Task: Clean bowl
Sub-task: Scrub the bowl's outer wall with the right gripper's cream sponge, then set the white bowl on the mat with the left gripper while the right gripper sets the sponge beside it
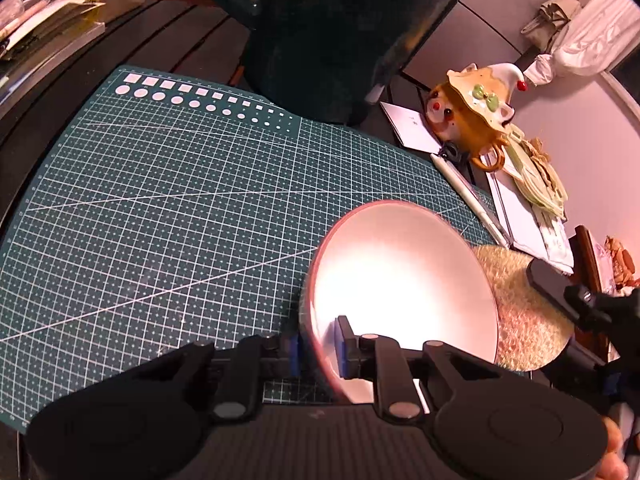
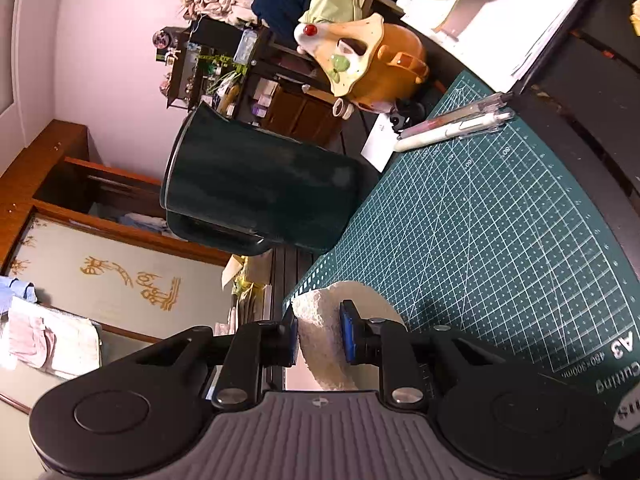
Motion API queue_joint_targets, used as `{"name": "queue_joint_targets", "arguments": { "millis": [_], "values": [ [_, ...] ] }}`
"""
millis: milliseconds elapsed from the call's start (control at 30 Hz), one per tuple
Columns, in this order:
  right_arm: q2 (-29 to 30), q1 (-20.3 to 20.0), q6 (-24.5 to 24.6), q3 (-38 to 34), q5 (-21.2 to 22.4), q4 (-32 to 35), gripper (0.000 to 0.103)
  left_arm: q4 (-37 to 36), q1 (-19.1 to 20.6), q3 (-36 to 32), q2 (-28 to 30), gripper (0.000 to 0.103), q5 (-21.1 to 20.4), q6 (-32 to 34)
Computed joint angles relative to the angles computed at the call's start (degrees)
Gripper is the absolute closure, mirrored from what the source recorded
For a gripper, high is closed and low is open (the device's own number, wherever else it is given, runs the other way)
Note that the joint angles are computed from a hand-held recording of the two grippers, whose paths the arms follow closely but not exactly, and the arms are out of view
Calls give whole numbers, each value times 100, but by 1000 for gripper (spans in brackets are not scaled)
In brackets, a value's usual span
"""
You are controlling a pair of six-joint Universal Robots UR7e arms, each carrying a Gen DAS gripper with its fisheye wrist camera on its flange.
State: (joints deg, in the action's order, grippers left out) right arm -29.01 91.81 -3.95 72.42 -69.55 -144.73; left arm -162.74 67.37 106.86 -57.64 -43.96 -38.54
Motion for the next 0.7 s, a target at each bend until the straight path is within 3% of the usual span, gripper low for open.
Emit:
{"name": "queue_joint_targets", "arguments": {
  "millis": [133,267,433,500,567,633,700],
  "values": [
    [24,-61,236,-122,20,76,82,227,-16,-8,-97,86,-14,-157],
    [-127,-41,129,-108,-298,101,82,183,-45,147,-229,75,-60,-351],
    [-89,-8,140,-233,-781,358,82,129,-72,348,-385,74,-197,-625],
    [-60,-15,143,-273,-895,405,82,67,-106,405,-429,66,-183,-629],
    [-50,5,104,-295,-1089,363,66,-27,-155,512,-501,63,-153,-704],
    [-62,36,-14,-259,-1310,210,58,-12,-197,590,-569,59,-119,-809],
    [-83,74,-137,-219,-1570,37,52,69,-261,679,-648,48,-41,-962]
  ]
}}
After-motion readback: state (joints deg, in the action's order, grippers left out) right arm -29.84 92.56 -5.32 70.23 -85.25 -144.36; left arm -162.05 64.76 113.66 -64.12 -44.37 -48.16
